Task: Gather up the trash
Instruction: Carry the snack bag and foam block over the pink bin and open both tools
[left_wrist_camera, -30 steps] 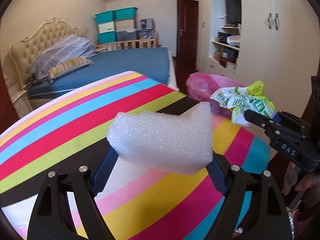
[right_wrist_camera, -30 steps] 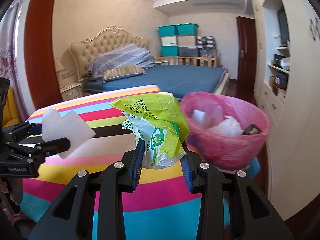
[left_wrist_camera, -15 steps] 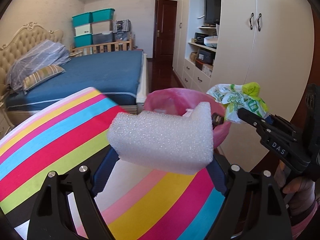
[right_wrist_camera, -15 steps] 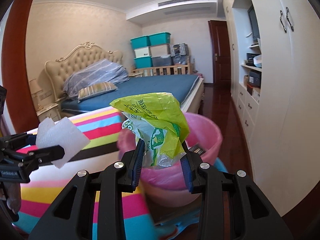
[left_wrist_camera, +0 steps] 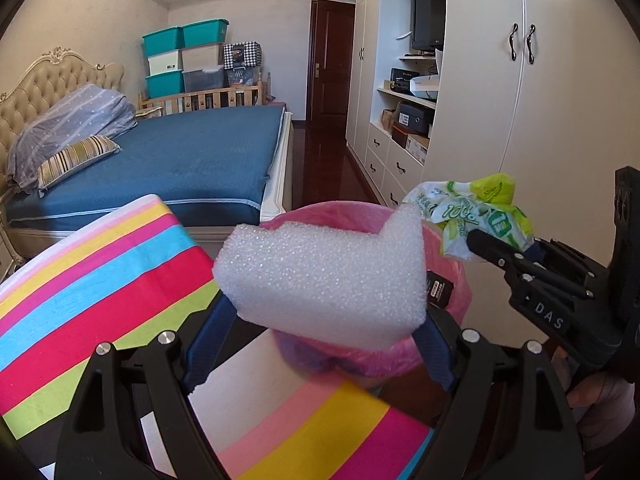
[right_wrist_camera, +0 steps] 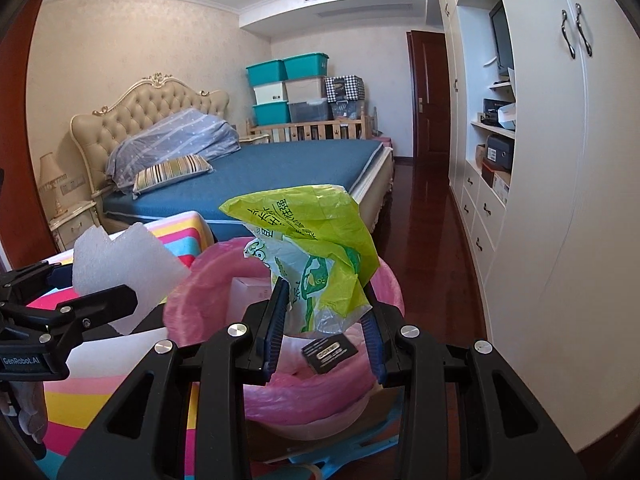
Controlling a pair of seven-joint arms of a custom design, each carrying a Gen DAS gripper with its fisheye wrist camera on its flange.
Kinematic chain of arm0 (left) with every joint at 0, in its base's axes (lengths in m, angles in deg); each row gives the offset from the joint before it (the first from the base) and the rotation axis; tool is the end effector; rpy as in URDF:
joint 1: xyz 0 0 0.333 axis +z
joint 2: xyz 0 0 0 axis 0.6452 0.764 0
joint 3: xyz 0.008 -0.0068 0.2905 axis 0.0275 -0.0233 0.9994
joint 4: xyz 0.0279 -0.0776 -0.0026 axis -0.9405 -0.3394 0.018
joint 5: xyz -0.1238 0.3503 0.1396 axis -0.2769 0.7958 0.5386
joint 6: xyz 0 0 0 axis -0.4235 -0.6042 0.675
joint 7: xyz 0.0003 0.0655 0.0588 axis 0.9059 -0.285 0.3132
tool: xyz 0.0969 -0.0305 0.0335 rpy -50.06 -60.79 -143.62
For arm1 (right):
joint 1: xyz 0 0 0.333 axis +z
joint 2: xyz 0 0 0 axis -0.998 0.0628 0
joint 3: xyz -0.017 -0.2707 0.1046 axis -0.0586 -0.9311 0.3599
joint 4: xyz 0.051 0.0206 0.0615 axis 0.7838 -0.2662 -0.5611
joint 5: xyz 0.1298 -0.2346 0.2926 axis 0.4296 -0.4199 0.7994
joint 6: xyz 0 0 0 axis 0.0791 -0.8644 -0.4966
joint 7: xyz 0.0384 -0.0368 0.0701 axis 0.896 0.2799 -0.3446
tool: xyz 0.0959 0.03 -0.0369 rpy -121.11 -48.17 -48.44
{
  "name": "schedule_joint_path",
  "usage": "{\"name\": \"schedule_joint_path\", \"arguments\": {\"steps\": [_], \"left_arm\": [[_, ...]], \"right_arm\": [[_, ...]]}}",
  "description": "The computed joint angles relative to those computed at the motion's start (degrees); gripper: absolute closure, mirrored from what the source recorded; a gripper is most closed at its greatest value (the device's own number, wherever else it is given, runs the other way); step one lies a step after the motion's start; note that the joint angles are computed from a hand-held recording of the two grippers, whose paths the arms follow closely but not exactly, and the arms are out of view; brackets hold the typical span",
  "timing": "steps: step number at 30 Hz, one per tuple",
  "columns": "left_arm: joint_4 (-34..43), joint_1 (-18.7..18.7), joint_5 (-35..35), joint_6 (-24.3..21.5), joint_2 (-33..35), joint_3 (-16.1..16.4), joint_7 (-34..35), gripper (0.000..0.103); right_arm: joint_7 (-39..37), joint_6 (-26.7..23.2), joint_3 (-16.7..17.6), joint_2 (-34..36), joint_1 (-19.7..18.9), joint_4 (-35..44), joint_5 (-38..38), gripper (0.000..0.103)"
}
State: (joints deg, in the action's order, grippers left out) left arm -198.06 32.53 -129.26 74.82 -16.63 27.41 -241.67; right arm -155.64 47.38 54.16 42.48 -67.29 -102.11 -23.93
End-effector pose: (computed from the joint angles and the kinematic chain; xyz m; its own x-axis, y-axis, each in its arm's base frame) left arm 0.4844 -0.0727 0.4096 -0.7463 -0.6637 0.0501 -0.4148 0.4050 -0.8148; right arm 0.3496 0.2394 0.3884 -0.3807 -0.9216 -0.0752 -0.3818 0.2307 -0.8950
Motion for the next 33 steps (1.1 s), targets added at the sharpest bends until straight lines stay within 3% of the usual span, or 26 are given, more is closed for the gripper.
{"name": "schedule_joint_path", "arguments": {"steps": [15, 33], "left_arm": [[4.80, -0.14, -5.13, 4.52, 6.28, -2.47, 5.69, 0.022], [6.34, -0.24, -7.94, 5.56, 7.04, -4.16, 7.32, 0.022]], "right_arm": [[2.27, 8.57, -5.11, 3.77, -3.34, 2.67, -7.88, 0.067], [2.40, 9.76, -5.48, 3.90, -4.22, 3.02, -8.67, 0.067]]}}
